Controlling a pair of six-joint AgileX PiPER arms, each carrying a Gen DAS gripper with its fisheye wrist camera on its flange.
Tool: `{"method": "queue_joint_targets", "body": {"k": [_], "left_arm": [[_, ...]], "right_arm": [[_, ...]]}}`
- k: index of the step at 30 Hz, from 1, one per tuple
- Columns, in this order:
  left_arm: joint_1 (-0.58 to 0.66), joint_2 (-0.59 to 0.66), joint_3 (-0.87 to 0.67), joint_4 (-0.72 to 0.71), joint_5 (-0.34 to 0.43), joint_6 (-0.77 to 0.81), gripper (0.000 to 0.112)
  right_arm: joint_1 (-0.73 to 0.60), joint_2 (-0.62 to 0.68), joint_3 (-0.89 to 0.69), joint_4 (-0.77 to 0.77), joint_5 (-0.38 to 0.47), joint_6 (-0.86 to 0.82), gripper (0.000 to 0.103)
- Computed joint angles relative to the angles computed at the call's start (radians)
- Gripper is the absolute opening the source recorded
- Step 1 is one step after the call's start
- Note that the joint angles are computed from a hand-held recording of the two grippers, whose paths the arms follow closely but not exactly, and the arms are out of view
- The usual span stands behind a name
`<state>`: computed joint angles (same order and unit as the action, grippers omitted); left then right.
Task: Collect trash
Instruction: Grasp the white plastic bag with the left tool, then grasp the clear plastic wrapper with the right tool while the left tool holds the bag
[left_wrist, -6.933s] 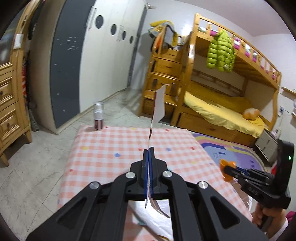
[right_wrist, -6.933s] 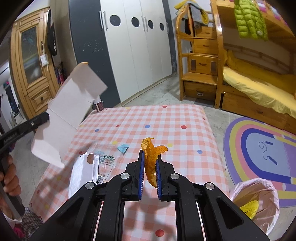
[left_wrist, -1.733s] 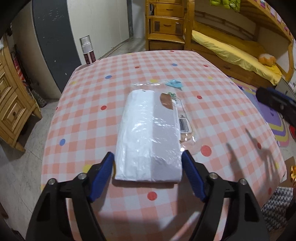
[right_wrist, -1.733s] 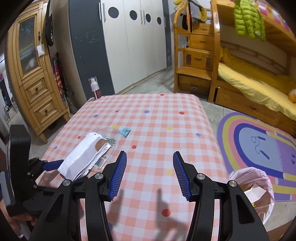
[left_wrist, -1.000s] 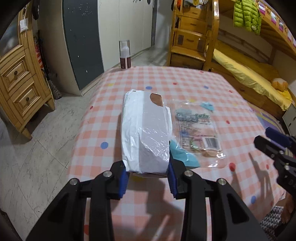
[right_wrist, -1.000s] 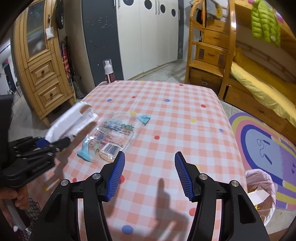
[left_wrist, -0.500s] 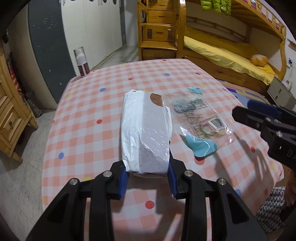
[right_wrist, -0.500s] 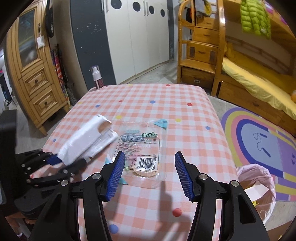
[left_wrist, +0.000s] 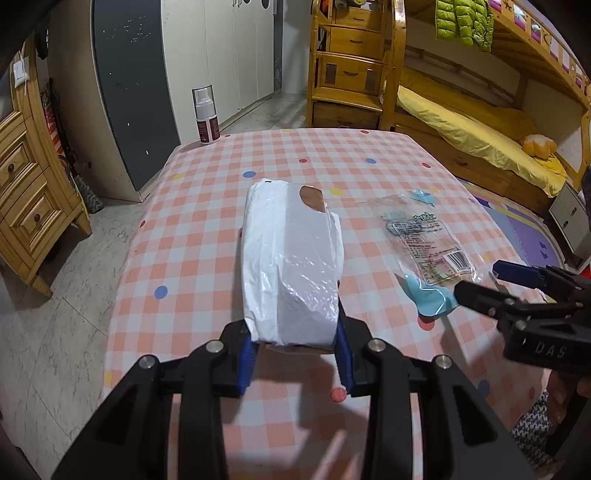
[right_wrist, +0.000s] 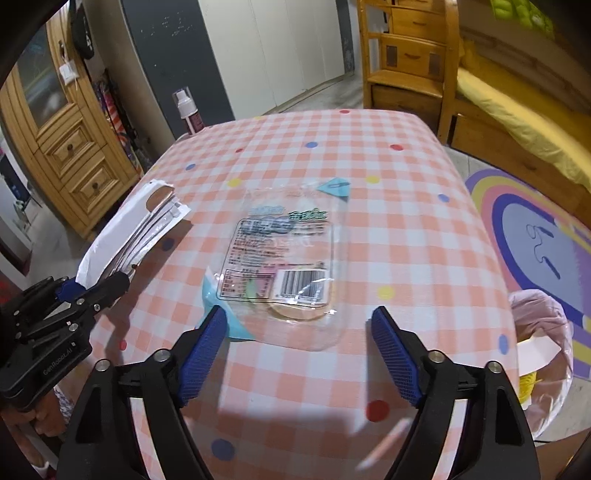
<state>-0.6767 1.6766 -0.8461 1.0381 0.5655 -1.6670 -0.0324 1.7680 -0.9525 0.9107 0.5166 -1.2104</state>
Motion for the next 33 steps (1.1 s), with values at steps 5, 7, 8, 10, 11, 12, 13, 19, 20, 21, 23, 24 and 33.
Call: {"method": "queue_joint_targets", "body": {"k": [5, 7, 8, 10, 11, 12, 13, 19, 20, 21, 23, 24, 33], "left_arm": [[0.012, -0.018, 0.024, 0.003, -0.004, -0.018, 0.034], [0.018, -0.022, 0.029, 0.002, -0.007, -0.019, 0.034], [0.017, -0.025, 0.031, 0.002, -0.006, -0.019, 0.034], [0.019, -0.026, 0.034, 0.003, -0.007, -0.019, 0.034], [0.019, -0.027, 0.035, 0.003, -0.008, -0.019, 0.034], [0.019, -0.027, 0.034, 0.003, -0.009, -0.02, 0.034], [0.02, -0.028, 0.035, 0.003, -0.01, -0.019, 0.034], [0.018, -0.024, 0.033, 0.001, -0.01, -0.016, 0.034], [0.016, -0.023, 0.032, 0.0, -0.008, -0.017, 0.034], [0.014, -0.02, 0.03, -0.001, -0.008, -0.016, 0.034], [0.012, -0.018, 0.029, -0.002, -0.007, -0.017, 0.034], [0.012, -0.018, 0.029, -0.002, -0.007, -0.017, 0.034], [0.013, -0.019, 0.03, 0.0, -0.008, -0.017, 0.034]], "right_arm": [[0.068, -0.001, 0.009, -0.029, -0.064, 0.04, 0.088], [0.095, -0.003, 0.017, -0.04, -0.094, 0.052, 0.089], [0.11, -0.006, 0.023, -0.06, -0.116, 0.066, 0.089], [0.129, -0.008, 0.032, -0.073, -0.15, 0.071, 0.09], [0.134, -0.01, 0.036, -0.072, -0.162, 0.071, 0.09], [0.134, -0.01, 0.038, -0.068, -0.164, 0.065, 0.09], [0.135, -0.009, 0.037, -0.069, -0.164, 0.065, 0.09], [0.149, -0.027, 0.063, -0.047, -0.198, 0.009, 0.085], [0.153, -0.03, 0.068, -0.037, -0.206, -0.008, 0.084], [0.156, -0.034, 0.073, -0.029, -0.211, -0.023, 0.083], [0.164, -0.04, 0.083, -0.016, -0.228, -0.049, 0.082], [0.164, -0.041, 0.085, -0.014, -0.23, -0.055, 0.081], [0.166, -0.047, 0.093, 0.004, -0.232, -0.083, 0.078]]}}
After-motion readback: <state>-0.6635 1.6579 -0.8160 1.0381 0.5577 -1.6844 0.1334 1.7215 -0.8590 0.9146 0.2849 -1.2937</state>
